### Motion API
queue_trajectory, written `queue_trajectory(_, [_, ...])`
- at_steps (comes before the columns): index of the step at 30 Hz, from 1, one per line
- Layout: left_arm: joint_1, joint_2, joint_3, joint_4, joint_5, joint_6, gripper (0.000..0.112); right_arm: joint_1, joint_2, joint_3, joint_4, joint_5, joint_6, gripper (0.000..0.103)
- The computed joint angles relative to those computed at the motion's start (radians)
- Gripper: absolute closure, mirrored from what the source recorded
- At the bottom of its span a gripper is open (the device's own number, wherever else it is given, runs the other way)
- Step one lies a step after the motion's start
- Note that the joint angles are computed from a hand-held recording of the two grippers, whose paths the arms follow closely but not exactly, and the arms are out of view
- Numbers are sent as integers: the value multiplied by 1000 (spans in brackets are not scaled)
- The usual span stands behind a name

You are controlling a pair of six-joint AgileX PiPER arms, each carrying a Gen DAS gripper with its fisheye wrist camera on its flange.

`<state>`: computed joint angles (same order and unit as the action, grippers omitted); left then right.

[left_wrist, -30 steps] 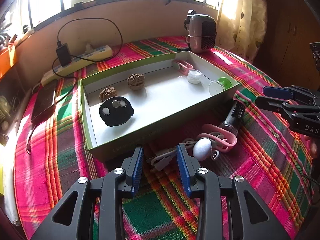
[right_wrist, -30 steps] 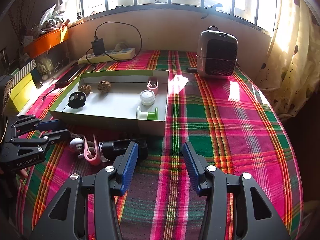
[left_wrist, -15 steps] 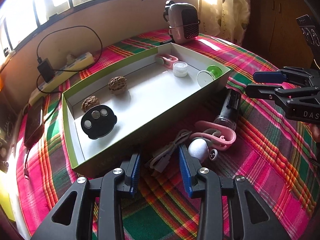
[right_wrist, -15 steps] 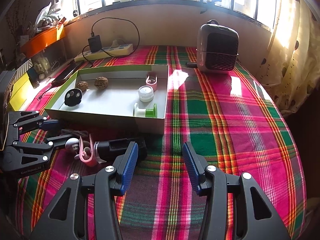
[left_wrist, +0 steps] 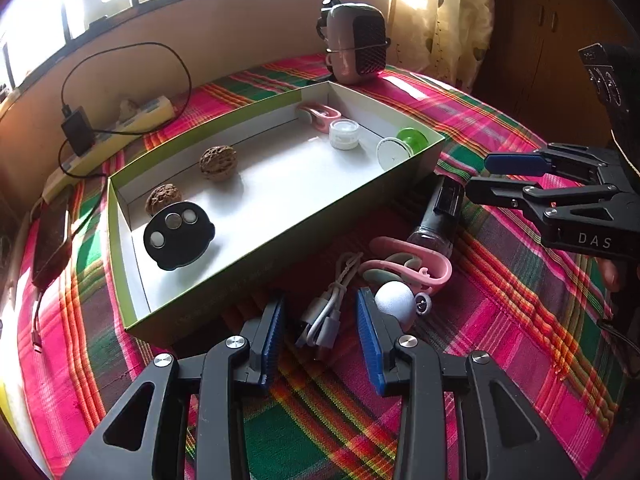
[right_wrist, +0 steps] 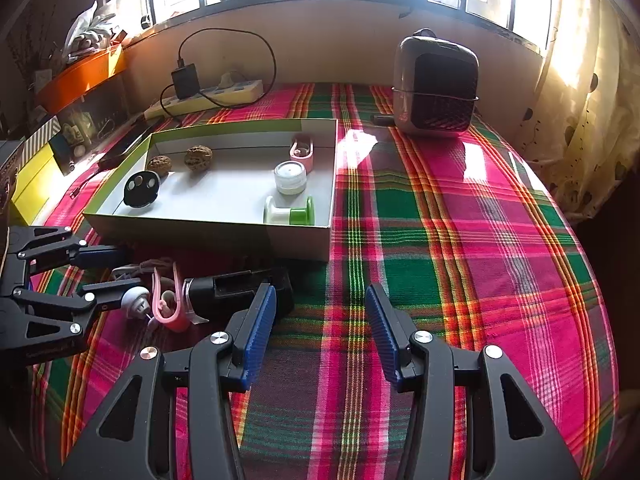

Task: Organize objects
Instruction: 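Grasp the white USB cable with the left gripper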

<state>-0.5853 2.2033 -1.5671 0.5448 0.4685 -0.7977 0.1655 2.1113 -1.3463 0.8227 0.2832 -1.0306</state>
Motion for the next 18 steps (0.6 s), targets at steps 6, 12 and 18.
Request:
queue_trajectory(6, [-2, 19, -31, 11, 17, -9, 79, 7, 0, 1, -13, -1, 12, 55])
queue_trajectory(12, [-9, 17, -27, 30, 21, -43, 88, 13, 2, 3, -14, 3, 17, 55])
queue_trajectory(18, [-13, -14, 37, 118, 6, -205, 96, 25, -8, 15, 7, -3, 5, 55])
